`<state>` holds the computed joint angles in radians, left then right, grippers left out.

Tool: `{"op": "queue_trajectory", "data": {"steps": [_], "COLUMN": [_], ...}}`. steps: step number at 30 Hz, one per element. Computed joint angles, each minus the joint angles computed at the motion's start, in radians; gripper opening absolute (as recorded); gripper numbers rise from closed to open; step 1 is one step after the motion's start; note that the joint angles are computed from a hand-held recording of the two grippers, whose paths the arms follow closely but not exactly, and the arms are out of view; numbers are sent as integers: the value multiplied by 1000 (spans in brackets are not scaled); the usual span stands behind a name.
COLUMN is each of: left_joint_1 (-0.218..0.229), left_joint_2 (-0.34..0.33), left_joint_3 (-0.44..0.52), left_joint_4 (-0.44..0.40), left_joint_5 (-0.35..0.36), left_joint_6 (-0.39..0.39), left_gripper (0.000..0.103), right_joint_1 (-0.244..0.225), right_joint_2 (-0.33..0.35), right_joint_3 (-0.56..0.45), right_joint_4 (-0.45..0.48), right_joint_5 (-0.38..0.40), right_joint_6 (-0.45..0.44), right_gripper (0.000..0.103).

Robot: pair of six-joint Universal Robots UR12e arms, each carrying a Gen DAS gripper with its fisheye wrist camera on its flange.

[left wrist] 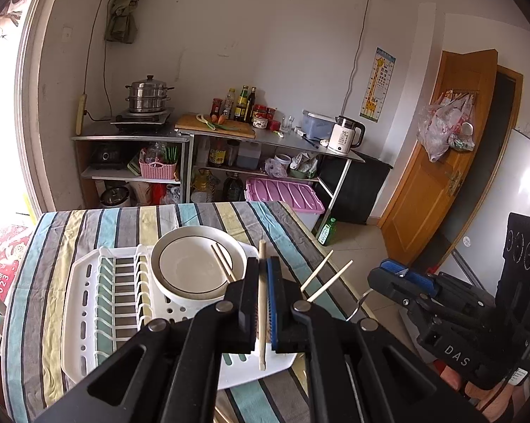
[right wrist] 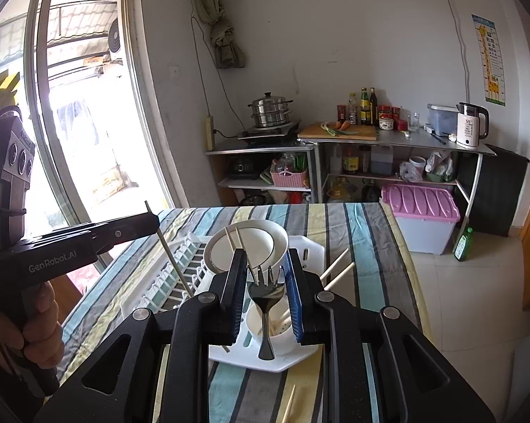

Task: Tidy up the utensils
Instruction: 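Carry the chopstick and fork over the rack and lower them into the white cup, then open both tools to release the chopstick and fork into the cup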

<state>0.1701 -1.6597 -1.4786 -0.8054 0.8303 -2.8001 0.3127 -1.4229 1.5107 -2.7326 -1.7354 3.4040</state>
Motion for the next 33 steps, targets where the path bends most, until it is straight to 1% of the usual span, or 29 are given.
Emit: {"op": "queue_trajectory", "data": {"steps": [7,14,29,31,33], "left_joint_1": [-27,-44,-59,-58,-55], "left_joint_2": [-46,-79,-104,-103,-103], "left_joint_3": [54,83,60,52,55], "left_joint_4": [8,10,-51,-34,-42], "left_joint_5": [11,16,81,85,83], "left_joint_6": [-31,-48,-31,-35,-39], "left_gripper": [5,5,5,5,5], "right_joint_1": [-17,-33,-59,-60,-63], "right_joint_2": [24,45,65,65,64], "right_joint_3": [-30,-37,-20,-17,-14], "right_joint_4": [-3,2,66,67,65], "right_joint_5": [18,43,79,78,80], "right_joint_6": [0,16,57,58,62], "right_gripper": [22,22,22,22,22]}}
